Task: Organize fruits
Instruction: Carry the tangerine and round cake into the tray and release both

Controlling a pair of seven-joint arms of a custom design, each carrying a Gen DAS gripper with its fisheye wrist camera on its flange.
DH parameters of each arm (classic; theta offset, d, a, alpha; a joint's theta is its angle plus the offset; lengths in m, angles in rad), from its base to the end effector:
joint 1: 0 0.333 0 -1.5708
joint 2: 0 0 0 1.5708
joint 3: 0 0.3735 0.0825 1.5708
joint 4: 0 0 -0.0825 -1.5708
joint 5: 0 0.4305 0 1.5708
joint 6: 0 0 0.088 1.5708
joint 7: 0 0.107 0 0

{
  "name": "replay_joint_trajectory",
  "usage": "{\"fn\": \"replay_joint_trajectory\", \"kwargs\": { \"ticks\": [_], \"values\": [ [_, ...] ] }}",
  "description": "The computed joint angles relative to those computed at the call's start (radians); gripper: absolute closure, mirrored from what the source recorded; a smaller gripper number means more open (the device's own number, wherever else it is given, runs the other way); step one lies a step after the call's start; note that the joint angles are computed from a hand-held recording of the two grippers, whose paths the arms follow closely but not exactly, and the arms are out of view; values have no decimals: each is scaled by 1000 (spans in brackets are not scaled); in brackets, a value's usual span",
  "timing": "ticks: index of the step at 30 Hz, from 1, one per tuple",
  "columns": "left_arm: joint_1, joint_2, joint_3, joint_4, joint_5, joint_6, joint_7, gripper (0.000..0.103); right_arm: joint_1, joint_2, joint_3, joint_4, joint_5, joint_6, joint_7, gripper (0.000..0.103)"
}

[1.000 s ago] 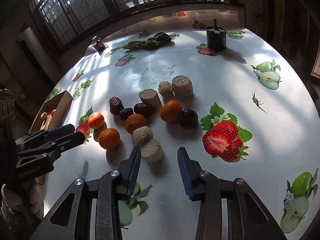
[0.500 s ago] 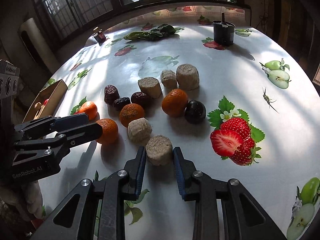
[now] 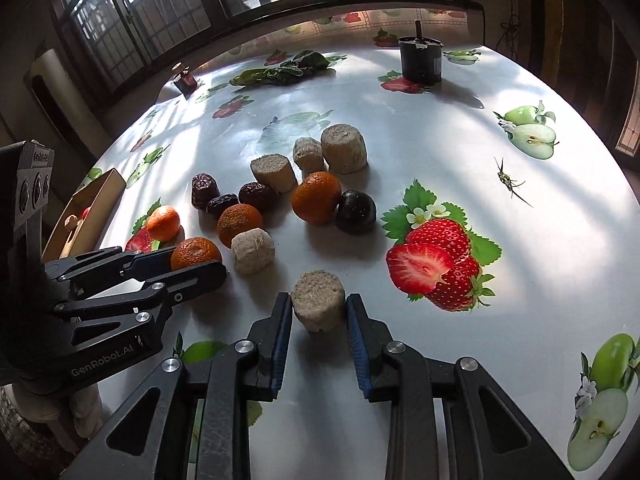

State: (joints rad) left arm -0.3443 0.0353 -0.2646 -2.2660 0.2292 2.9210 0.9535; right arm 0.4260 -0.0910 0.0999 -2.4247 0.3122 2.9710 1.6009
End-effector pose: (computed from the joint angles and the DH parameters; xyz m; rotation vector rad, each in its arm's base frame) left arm 0.4879 -0.3561 0.4412 -1.7789 2.1672 -0.8556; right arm 0.4846 0.2578 0.4385 -1.9509 1.5823 -0.2398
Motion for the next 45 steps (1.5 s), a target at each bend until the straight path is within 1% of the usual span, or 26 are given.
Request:
{"fn": "replay_joint_trajectory", "kwargs": {
  "ticks": [2, 5, 8, 11, 13, 15, 18, 19, 20, 22, 25, 26, 29, 33, 36, 38, 39, 43, 45],
  "values": [
    [2, -38, 1, -33, -4, 9, -15, 72, -3, -15, 7, -10, -20, 4, 19, 74],
    [3, -121, -2, -97, -96, 24, 36, 72, 4, -46, 13, -20, -39, 7, 37, 74],
    [14, -234, -1, -174, -139, 34, 45, 71, 28, -81, 14, -23, -41, 12, 37, 73],
    [38, -361, 10, -246, -167, 10, 46, 71, 82, -104, 3, -5, -10, 12, 3, 73],
    [53, -445, 30, -288, -186, -20, 56, 71, 118, -107, 1, 25, 10, 0, -28, 73],
    [101, -528, 33, -323, -179, -58, 52, 71, 166, -100, -7, 67, 58, -14, -80, 73],
    [223, -631, 15, -351, -119, -132, 27, 71, 217, -57, 2, 166, 133, -49, -162, 73],
    [253, -652, 20, -355, -104, -148, 24, 71, 230, -34, 10, 208, 164, -62, -190, 73],
    [275, -666, 38, -357, -98, -159, 31, 71, 237, -11, 20, 249, 199, -74, -218, 73],
    [312, -668, 79, -351, -99, -180, 49, 71, 241, 51, 52, 346, 248, -100, -260, 73],
    [397, -636, 89, -339, -70, -193, 49, 71, 225, 183, 105, 506, 212, -150, -236, 73],
    [409, -619, 100, -339, -71, -194, 53, 71, 223, 233, 117, 558, 181, -174, -210, 73],
    [402, -563, 151, -352, -114, -195, 89, 71, 249, 377, 112, 692, 15, -235, -66, 73],
    [401, -494, 181, -374, -165, -197, 125, 71, 247, 519, 132, 815, -59, -308, 22, 73],
    [412, -453, 182, -377, -190, -199, 127, 71, 259, 581, 126, 876, -112, -351, 73, 73],
    [405, -435, 199, -379, -220, -183, 147, 71, 267, 607, 120, 905, -147, -369, 97, 73],
    [408, -435, 198, -382, -227, -171, 151, 71, 270, 617, 117, 917, -161, -377, 106, 73],
    [428, -430, 175, -376, -216, -171, 140, 70, 269, 646, 120, 948, -188, -406, 122, 73],
    [433, -425, 170, -375, -211, -163, 135, 70, 282, 648, 106, 947, -219, -397, 138, 73]
  ]
}}
